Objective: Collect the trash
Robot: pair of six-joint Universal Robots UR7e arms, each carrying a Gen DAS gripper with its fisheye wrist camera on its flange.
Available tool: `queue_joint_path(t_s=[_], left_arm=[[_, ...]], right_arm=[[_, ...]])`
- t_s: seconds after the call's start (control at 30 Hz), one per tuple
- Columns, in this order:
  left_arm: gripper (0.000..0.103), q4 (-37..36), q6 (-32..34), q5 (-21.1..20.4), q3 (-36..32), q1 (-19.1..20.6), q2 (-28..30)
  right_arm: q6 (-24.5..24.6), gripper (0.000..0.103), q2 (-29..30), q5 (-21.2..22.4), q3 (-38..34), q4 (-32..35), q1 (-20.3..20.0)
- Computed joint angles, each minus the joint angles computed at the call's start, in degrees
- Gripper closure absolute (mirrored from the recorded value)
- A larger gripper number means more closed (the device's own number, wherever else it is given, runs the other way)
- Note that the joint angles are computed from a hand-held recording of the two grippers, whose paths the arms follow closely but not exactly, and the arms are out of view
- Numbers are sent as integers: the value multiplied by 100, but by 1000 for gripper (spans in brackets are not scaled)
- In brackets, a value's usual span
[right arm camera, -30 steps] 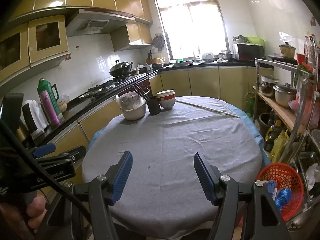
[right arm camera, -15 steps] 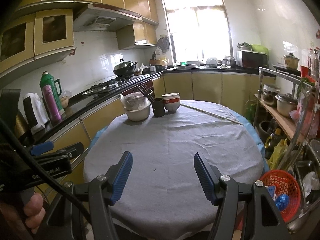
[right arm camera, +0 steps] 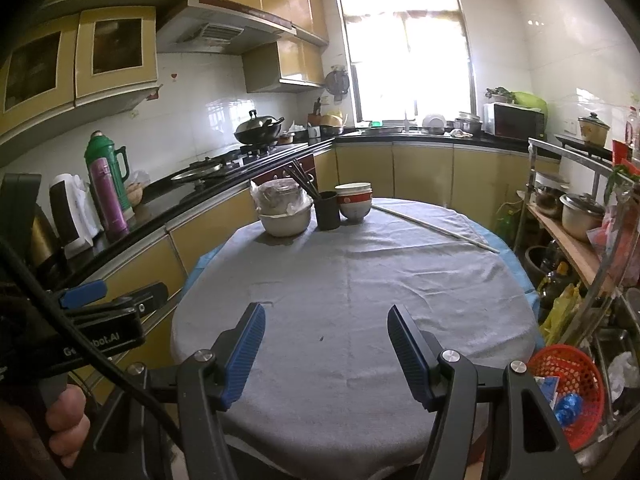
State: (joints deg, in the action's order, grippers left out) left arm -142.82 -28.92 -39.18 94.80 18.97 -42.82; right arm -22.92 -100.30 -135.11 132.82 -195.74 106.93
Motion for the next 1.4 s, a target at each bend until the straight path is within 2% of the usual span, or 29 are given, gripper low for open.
queue_joint_path(t_s=[0.3, 0.57, 1.0, 1.23, 1.4], left_arm=[[9, 5, 6, 16, -27, 64, 11], [9, 13, 79, -7, -22, 117, -10], [9, 90, 132, 62, -117, 189, 15], [9, 312, 93, 138, -271, 198, 132], [9, 456, 52, 181, -472, 202, 352]], right_arm=[[-137, 36, 161, 99, -128, -51, -33], [65, 36, 251, 117, -152, 37, -130], [61, 36, 364, 185, -248, 41, -250], [145, 36, 253, 552, -245, 167, -559], [274, 36, 52, 1106, -210, 394, -1068]])
